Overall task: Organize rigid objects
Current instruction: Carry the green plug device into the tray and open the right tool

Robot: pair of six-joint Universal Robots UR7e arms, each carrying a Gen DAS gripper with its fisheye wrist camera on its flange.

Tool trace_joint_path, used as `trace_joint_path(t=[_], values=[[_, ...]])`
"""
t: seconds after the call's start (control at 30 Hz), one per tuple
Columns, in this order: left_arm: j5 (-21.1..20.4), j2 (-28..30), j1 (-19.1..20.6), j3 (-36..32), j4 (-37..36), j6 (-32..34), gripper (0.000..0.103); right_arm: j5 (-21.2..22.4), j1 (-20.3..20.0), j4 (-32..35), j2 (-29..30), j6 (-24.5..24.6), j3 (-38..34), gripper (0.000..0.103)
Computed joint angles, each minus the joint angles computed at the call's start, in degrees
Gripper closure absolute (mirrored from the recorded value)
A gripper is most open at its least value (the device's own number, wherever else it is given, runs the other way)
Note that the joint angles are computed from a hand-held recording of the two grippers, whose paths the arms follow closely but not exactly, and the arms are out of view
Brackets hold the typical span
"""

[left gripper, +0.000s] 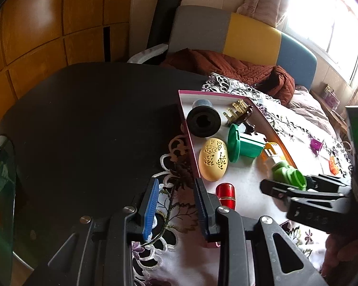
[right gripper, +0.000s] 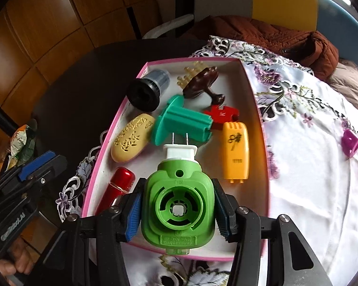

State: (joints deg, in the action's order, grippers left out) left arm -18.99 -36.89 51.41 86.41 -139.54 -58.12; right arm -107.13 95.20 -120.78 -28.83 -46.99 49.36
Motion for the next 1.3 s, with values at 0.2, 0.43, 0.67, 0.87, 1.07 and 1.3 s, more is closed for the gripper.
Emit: trace_joint_path(t=[0.2,0.43,0.67,0.87,1.07,1.3], values=[[0.03,-0.11,0.15,0.02,0.86,-1.00,0.074,-1.53,0.21,0.83,0.10,-0.78,2.38,0.050],[0.14,0.01,0.25,-0.29,2.41,-2.15,0.074,-2.32,0.09,-2.63,-0.48,-3.10,4.89,0.048],[0.70,0.02,0.06,-0.50,3.82,-2.99,0.074,-1.55,-0.24,-0.81,-0.59,-1.77,4.12,0.038],[1.10,-0.04,-0.21,-0.49,4.74,-3.57,0.074,-0.24,-0.64,-1.21,-1.12,-1.01,3.91,0.033],[1.76,0.32,-0.63,-0.89,4.31,-2.14,0.074,2.22,-0.84,-2.94,-2.40,-1.29,4.31,0.029],[1.63,0.72,-0.82,-1.72,5.11,-1.59,0.074,3.78,-1.28,-3.76,-2.69,-0.67,2.64,0.028]])
